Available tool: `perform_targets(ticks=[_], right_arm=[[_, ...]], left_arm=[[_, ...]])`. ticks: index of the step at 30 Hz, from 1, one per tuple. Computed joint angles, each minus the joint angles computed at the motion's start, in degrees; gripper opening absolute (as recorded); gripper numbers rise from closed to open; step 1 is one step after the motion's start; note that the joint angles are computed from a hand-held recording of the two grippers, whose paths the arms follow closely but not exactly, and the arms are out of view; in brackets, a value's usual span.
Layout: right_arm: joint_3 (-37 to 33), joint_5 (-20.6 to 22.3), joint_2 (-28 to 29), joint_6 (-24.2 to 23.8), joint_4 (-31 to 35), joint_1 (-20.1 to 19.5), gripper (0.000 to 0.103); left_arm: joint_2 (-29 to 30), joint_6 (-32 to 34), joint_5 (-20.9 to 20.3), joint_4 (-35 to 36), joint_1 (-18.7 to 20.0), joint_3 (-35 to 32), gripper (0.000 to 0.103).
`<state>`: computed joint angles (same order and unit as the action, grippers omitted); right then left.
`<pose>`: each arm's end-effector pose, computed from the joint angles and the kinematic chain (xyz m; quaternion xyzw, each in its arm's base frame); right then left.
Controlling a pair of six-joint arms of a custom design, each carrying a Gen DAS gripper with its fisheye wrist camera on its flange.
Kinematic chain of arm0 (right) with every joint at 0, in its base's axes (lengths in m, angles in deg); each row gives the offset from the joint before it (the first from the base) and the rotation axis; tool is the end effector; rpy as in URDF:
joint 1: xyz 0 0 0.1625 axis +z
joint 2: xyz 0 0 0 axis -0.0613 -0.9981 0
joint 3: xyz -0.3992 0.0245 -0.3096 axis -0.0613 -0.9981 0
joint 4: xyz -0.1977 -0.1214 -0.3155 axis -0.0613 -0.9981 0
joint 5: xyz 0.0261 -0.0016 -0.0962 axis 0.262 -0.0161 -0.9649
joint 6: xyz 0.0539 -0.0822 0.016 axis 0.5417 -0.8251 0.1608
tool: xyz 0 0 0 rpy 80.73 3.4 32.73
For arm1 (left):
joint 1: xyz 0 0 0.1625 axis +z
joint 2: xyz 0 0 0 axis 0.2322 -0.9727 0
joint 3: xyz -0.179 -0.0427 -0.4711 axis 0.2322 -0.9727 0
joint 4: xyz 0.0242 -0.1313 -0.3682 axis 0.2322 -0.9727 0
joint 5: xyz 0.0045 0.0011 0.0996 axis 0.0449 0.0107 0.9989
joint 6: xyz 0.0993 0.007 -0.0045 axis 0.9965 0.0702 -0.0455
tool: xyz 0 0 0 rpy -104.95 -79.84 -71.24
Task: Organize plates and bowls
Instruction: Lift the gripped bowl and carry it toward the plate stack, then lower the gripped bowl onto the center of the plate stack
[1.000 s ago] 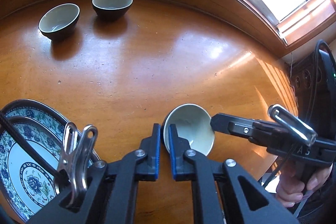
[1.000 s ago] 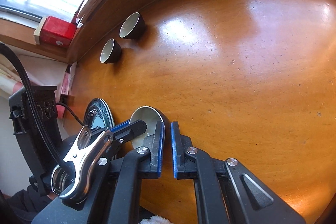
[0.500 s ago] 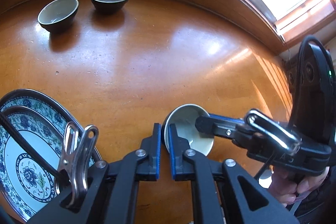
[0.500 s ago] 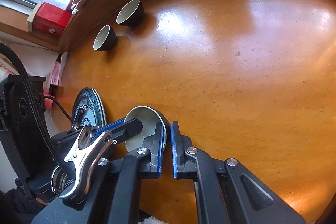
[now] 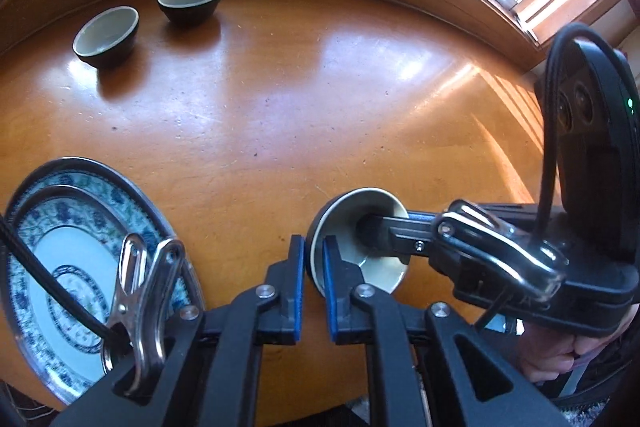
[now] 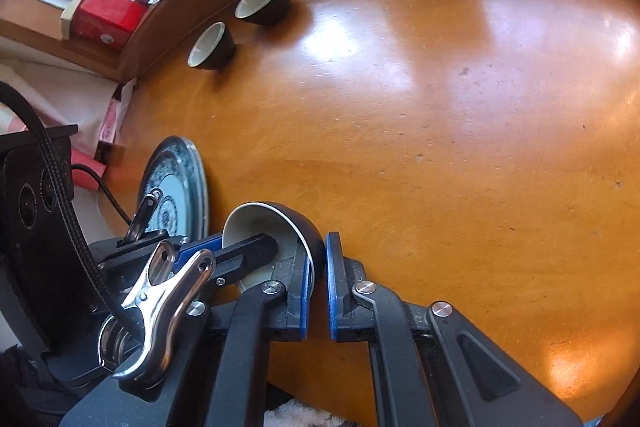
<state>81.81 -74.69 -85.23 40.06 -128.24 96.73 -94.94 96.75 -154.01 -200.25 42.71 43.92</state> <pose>0.1333 -0.6740 0.1937 -0.2200 -0.9302 0.2632 0.1305 -0.3190 -0.7656 0.0408 0.4390 0.8762 0.1159 0.1617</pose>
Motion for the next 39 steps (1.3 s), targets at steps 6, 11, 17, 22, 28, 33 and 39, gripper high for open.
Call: perform_targets(ticks=[6, 11, 17, 22, 28, 33, 39], right_arm=[[-5.6, -1.9, 0.4, -3.0, 10.4, 2.2, 0.007], [-7.8, -2.5, 1.7, -5.6, 10.9, 3.5, 0.007], [-12.8, -2.1, 4.3, -9.2, 15.3, 4.9, 0.007], [-17.2, -1.1, 6.8, -11.8, 18.6, 5.6, 0.007], [-23.0, -0.2, 10.2, -15.8, 23.2, 6.5, 0.007], [-26.9, 0.4, 12.6, -18.7, 26.3, 7.1, 0.007], [-32.6, -0.7, 16.1, -20.3, 30.8, 8.0, 0.007]], left_arm=[[-1.7, -2.5, 2.2, 0.6, -1.0, 0.6, 0.009], [-4.3, -2.4, 2.4, -4.0, -0.1, 3.5, 0.008], [-5.8, -4.6, 5.3, -5.7, 0.3, 4.8, 0.008], [-6.3, -6.9, 6.0, -5.4, 1.9, 3.1, 0.008], [-7.7, -10.0, 8.3, -6.2, 2.9, 3.2, 0.008], [-8.8, -12.9, 9.9, -7.6, 3.4, 4.3, 0.008], [-9.2, -16.6, 11.2, -7.2, 4.5, 3.6, 0.007]])
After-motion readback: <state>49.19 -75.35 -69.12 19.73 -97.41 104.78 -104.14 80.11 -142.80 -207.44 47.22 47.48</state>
